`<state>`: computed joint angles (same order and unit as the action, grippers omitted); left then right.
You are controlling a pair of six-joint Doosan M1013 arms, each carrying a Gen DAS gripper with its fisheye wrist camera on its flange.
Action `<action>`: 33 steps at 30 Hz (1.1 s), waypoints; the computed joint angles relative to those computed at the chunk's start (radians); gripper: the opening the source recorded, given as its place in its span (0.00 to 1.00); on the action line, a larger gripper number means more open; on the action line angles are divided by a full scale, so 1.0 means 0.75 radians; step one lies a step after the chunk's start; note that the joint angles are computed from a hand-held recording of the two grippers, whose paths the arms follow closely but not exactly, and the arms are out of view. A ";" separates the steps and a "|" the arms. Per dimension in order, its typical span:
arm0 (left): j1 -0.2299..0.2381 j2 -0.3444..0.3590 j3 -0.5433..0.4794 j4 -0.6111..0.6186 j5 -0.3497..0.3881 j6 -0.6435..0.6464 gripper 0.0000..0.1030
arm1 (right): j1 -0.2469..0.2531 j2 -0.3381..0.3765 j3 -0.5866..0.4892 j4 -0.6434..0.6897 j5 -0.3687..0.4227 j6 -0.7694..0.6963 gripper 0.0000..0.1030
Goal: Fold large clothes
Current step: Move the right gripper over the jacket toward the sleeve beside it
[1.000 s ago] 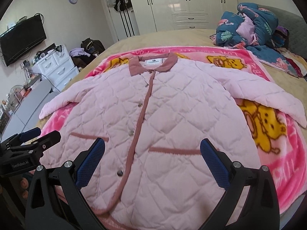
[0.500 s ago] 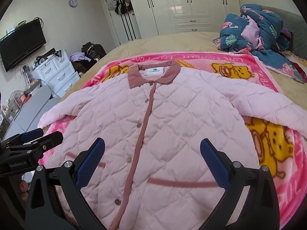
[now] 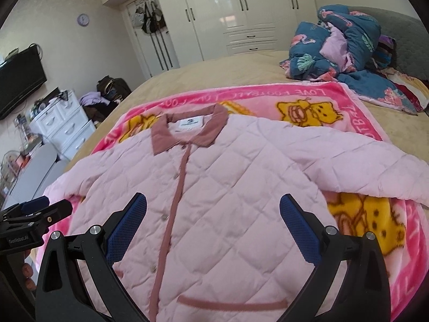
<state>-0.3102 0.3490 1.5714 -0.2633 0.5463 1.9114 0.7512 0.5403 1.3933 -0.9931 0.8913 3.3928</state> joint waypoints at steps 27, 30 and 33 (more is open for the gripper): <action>-0.132 0.196 -0.257 -0.027 0.145 0.034 0.91 | -0.127 -0.116 0.247 -0.005 0.106 0.337 0.96; -0.144 0.221 -0.278 0.016 0.155 -0.001 0.91 | -0.135 -0.133 0.286 -0.009 0.121 0.393 0.96; -0.149 0.245 -0.298 0.008 0.170 -0.007 0.91 | -0.143 -0.149 0.320 -0.002 0.142 0.430 0.96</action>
